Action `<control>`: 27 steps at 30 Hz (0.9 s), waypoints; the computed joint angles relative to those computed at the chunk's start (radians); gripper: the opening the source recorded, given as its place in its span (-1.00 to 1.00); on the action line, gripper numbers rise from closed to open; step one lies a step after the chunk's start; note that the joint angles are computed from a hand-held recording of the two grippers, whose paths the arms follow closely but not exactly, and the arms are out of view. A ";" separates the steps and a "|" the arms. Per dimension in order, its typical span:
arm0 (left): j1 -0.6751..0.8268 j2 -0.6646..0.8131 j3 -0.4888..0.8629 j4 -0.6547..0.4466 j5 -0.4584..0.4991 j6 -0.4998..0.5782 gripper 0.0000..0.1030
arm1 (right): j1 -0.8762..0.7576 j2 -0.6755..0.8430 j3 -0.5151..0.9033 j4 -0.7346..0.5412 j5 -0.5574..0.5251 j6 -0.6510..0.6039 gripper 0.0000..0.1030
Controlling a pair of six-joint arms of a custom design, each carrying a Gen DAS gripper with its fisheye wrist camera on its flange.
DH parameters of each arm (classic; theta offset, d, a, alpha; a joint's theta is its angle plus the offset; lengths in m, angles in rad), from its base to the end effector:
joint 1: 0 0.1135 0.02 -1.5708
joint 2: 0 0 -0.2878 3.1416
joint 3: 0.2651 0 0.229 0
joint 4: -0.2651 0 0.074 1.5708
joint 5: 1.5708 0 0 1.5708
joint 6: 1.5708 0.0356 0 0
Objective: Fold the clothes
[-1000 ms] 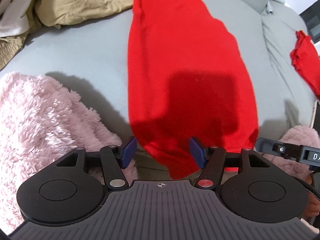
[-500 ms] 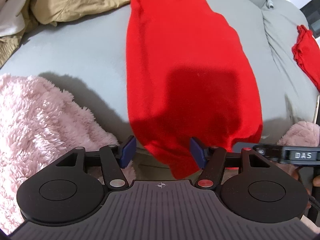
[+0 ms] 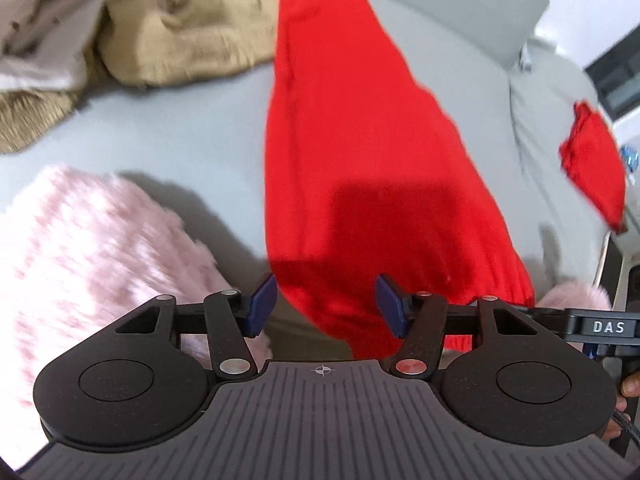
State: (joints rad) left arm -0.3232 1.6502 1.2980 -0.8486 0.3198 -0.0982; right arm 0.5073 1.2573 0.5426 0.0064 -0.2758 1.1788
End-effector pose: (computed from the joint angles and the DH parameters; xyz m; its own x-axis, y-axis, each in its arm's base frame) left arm 0.2903 -0.1091 0.2800 -0.9199 0.2100 -0.3311 0.3207 0.8889 -0.3271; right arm 0.1873 0.1152 0.2173 -0.8163 0.5637 -0.1264 0.2778 0.5750 0.7695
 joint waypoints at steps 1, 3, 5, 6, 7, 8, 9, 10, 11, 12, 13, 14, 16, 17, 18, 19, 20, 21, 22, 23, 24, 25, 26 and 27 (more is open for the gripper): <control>0.013 -0.003 0.025 -0.003 0.002 -0.004 0.19 | -0.010 0.010 0.019 0.005 -0.010 0.010 -0.67; 0.029 -0.004 0.066 -0.007 -0.001 -0.007 0.20 | -0.034 0.038 0.055 0.025 -0.032 0.034 -0.67; 0.048 -0.004 0.109 -0.009 -0.003 -0.005 0.20 | -0.058 0.074 0.095 0.050 -0.046 0.056 -0.67; 0.056 -0.002 0.123 -0.007 0.000 -0.005 0.21 | -0.068 0.085 0.107 0.056 -0.052 0.061 -0.67; 0.066 0.001 0.142 -0.005 0.004 -0.006 0.21 | -0.093 0.110 0.134 0.067 -0.068 0.064 -0.67; 0.075 0.006 0.156 -0.003 0.007 -0.006 0.21 | -0.116 0.139 0.163 0.079 -0.085 0.069 -0.67; 0.082 0.014 0.168 -0.001 0.009 -0.005 0.21 | -0.133 0.155 0.180 0.084 -0.098 0.070 -0.67; 0.092 0.024 0.184 0.000 0.013 -0.005 0.21 | -0.155 0.190 0.218 0.087 -0.112 0.066 -0.67; 0.100 0.032 0.197 -0.002 0.017 -0.003 0.21 | -0.178 0.240 0.275 0.088 -0.126 0.063 -0.67; 0.111 0.041 0.211 -0.003 0.022 0.001 0.21 | -0.188 0.269 0.309 0.086 -0.131 0.062 -0.67; 0.123 0.054 0.228 -0.004 0.027 0.002 0.21 | -0.202 0.310 0.363 0.076 -0.135 0.056 -0.67; 0.132 0.063 0.240 -0.003 0.029 0.001 0.21 | -0.222 0.367 0.442 0.057 -0.141 0.047 -0.67; 0.149 0.085 0.269 -0.005 0.041 0.001 0.21 | -0.248 0.443 0.552 0.029 -0.147 0.030 -0.67; 0.155 0.093 0.282 -0.008 0.046 0.002 0.21 | -0.265 0.492 0.622 0.010 -0.148 0.016 -0.67; 0.160 0.105 0.296 -0.010 0.051 0.003 0.21 | -0.283 0.552 0.708 -0.015 -0.148 0.000 -0.67; 0.163 0.123 0.314 -0.012 0.055 0.003 0.21 | -0.296 0.609 0.791 -0.044 -0.141 -0.018 -0.67; 0.164 0.135 0.325 -0.012 0.058 0.003 0.21 | -0.307 0.663 0.864 -0.072 -0.128 -0.042 -0.66; 0.162 0.149 0.336 -0.010 0.060 0.003 0.21 | -0.316 0.722 0.939 -0.102 -0.110 -0.069 -0.63; 0.154 0.175 0.355 -0.006 0.060 0.002 0.21 | -0.324 0.775 1.008 -0.130 -0.093 -0.095 -0.47; 0.143 0.204 0.375 -0.002 0.051 0.000 0.21 | -0.334 0.819 1.066 -0.156 -0.077 -0.124 -0.37; 0.134 0.222 0.388 -0.001 0.043 -0.001 0.21 | -0.343 0.882 1.149 -0.204 -0.052 -0.168 0.07; 0.124 0.244 0.402 0.003 0.036 -0.001 0.21 | -0.354 0.964 1.271 -0.298 -0.040 -0.218 0.31; 0.112 0.272 0.421 0.004 0.029 -0.003 0.21 | -0.366 1.027 1.371 -0.390 -0.043 -0.247 0.31; 0.101 0.295 0.440 0.001 0.023 -0.006 0.21 | -0.373 1.056 1.421 -0.441 -0.051 -0.257 0.31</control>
State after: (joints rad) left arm -0.2218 1.9453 1.7380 -0.8475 0.3426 -0.1044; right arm 0.1348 2.3130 1.9635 -0.4343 -0.3270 0.9217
